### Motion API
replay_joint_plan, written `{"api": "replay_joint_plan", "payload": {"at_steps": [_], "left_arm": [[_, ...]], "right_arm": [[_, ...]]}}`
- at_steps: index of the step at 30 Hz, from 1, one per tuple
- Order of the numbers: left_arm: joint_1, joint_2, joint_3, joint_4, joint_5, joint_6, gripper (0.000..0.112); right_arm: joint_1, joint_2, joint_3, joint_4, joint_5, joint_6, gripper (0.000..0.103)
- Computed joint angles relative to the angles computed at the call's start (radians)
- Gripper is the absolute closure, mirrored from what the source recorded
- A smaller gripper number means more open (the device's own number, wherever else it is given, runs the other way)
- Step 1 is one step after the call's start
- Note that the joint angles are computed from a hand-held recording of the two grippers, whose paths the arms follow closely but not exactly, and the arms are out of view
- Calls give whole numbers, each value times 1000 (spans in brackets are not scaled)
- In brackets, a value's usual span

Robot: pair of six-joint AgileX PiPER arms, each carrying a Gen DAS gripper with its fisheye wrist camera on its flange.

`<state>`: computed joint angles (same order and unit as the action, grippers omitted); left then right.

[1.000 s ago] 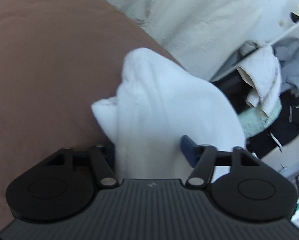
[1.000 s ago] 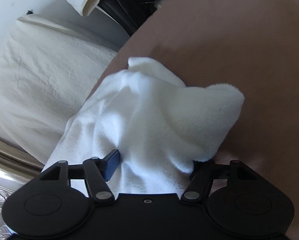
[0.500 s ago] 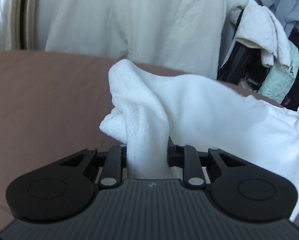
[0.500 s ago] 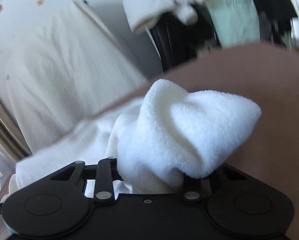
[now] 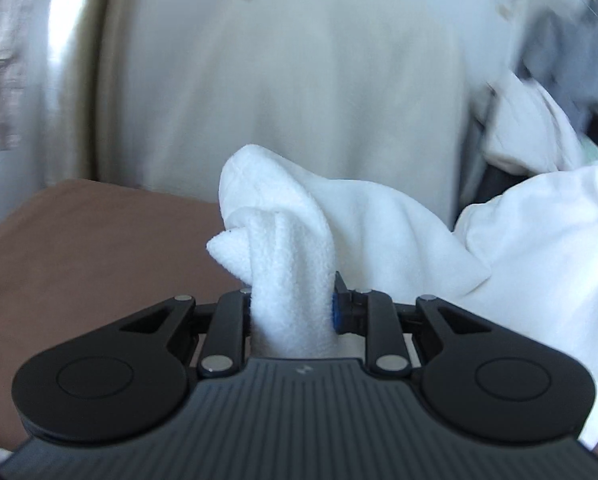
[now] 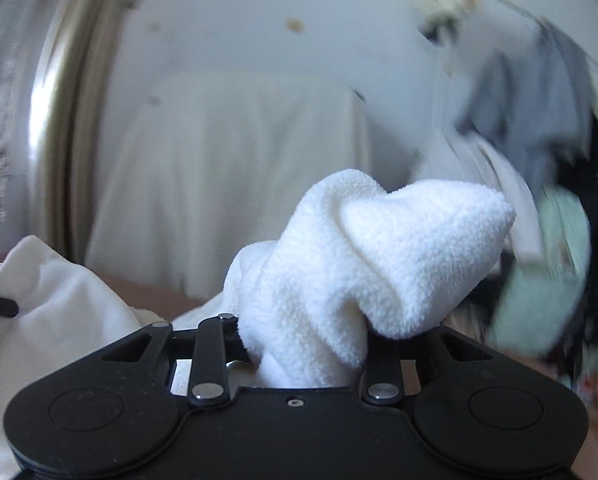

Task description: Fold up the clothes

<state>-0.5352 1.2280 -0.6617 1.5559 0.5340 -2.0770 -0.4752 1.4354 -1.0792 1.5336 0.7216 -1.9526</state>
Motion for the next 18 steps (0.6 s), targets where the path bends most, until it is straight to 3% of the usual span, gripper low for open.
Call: {"api": "replay_joint_plan", "payload": {"at_steps": [1, 5, 9, 11, 15, 16, 18], "left_arm": [[9, -64, 28, -19, 37, 19, 91], [-40, -320, 135, -98, 303, 129, 91], [-1, -433, 181, -138, 463, 290, 91], [134, -475, 197, -132, 384, 337, 91], [534, -477, 223, -128, 82, 302, 91], [602, -463, 228, -124, 40, 293, 91], [791, -433, 230, -180, -119, 352, 91]], "right_arm": [[44, -18, -13, -6, -16, 4, 66], [272, -31, -84, -36, -112, 33, 66], [551, 62, -198, -84, -243, 160, 66], [683, 159, -294, -126, -334, 212, 66], [935, 328, -456, -168, -521, 126, 66], [986, 376, -513, -238, -552, 163, 66], [1047, 496, -668, -427, -571, 332, 66]]}}
